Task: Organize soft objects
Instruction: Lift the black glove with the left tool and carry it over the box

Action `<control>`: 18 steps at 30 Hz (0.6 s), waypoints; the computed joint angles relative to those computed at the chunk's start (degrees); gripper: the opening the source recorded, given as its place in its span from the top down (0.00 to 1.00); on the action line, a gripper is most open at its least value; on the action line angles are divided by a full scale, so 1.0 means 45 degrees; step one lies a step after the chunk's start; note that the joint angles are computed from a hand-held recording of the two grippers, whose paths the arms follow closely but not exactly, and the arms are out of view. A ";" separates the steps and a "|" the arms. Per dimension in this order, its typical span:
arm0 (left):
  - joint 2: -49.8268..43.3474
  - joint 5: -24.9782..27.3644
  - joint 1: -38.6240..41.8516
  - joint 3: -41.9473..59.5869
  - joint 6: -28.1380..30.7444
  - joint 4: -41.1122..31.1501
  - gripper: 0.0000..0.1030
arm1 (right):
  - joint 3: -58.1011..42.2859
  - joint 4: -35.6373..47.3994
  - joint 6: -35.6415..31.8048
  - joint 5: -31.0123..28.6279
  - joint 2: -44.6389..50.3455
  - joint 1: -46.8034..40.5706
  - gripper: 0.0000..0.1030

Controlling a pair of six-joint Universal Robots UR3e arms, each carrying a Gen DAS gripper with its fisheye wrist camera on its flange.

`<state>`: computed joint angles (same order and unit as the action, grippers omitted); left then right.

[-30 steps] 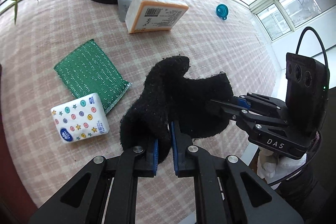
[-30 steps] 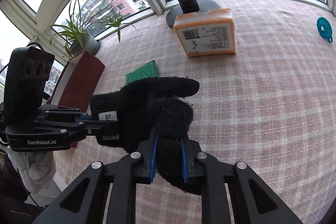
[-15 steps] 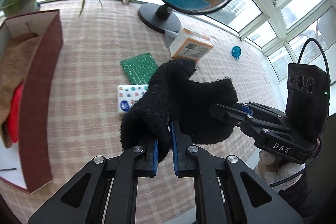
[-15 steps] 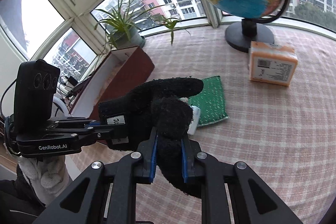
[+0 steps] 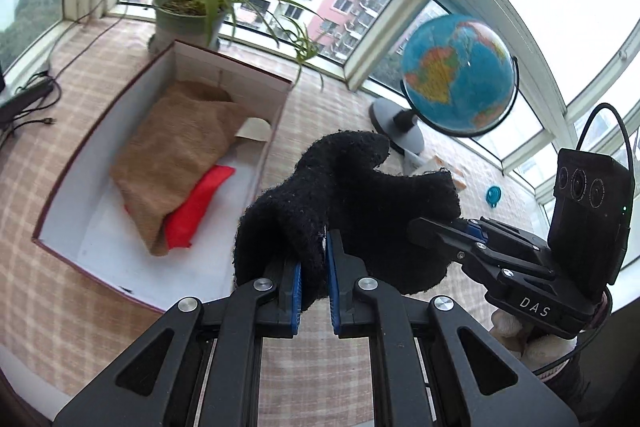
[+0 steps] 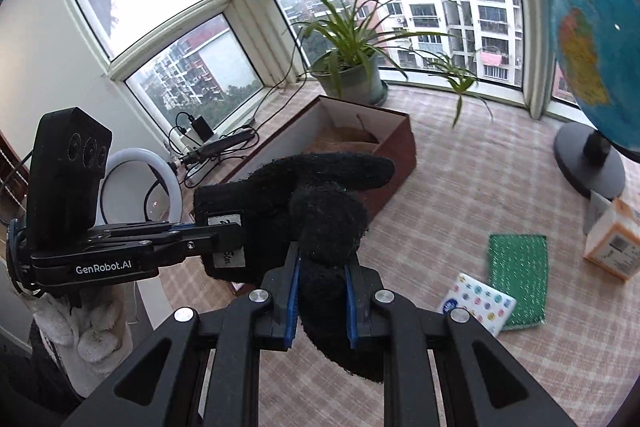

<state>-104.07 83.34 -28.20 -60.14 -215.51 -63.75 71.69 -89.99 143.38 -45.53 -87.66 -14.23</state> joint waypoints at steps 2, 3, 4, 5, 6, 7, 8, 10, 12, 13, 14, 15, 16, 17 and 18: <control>0.0748 0.0129 0.0383 -0.0934 -0.0089 0.0310 0.91 | -0.0552 -0.0628 0.0612 -0.0163 0.0591 0.0842 0.84; 0.1113 0.0209 0.0593 -0.1390 -0.0118 0.0444 0.91 | -0.0930 -0.0930 0.0942 -0.0283 0.0953 0.1290 0.84; 0.1399 0.0247 0.0790 -0.1742 -0.0139 0.0536 0.91 | -0.1294 -0.1143 0.1220 -0.0392 0.1283 0.1682 0.84; 0.1669 0.0266 0.1006 -0.2079 -0.0153 0.0621 0.91 | -0.1683 -0.1356 0.1486 -0.0519 0.1652 0.2064 0.84; 0.1952 0.0255 0.1231 -0.2440 -0.0156 0.0716 0.91 | -0.2128 -0.1565 0.1765 -0.0667 0.2058 0.2452 0.84; 0.2228 0.0218 0.1467 -0.2797 -0.0158 0.0819 0.91 | -0.2598 -0.1729 0.1996 -0.0838 0.2475 0.2821 0.84; 0.2473 0.0214 0.1664 -0.3105 -0.0175 0.0900 0.91 | -0.3080 -0.1824 0.2194 -0.1022 0.2882 0.3153 0.84; 0.2871 0.0132 0.2030 -0.3651 -0.0175 0.1075 0.91 | -0.4157 -0.1841 0.2519 -0.1330 0.3748 0.3769 0.84; 0.3307 -0.0003 0.2413 -0.4266 -0.0106 0.1205 0.91 | -0.4828 -0.1800 0.2644 -0.1599 0.4244 0.4171 0.84; 0.3549 -0.0077 0.2617 -0.4604 -0.0011 0.1253 0.91 | -0.5227 -0.1822 0.2726 -0.1780 0.4563 0.4409 0.84; 0.3638 -0.0115 0.2760 -0.4752 0.0050 0.1235 0.91 | -0.5759 -0.1790 0.2816 -0.1992 0.4954 0.4661 0.84; 0.3766 -0.0173 0.2934 -0.4979 0.0070 0.1280 0.91 | -0.6295 -0.1739 0.2915 -0.2183 0.5343 0.4875 0.84; 0.3848 -0.0255 0.3060 -0.5136 0.0067 0.1328 0.91 | -0.6676 -0.1674 0.2940 -0.2307 0.5626 0.5012 0.84; 0.3868 -0.0350 0.3200 -0.5248 0.0102 0.1374 0.91 | -0.7157 -0.1590 0.3001 -0.2473 0.5969 0.5184 0.84; 0.3942 -0.0412 0.3330 -0.5417 0.0125 0.1425 0.91 | -0.7345 -0.1523 0.2946 -0.2555 0.6114 0.5229 0.84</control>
<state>-86.32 81.49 -13.22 -84.51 -214.95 -57.34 38.64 -96.84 156.64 -57.03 -60.15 9.30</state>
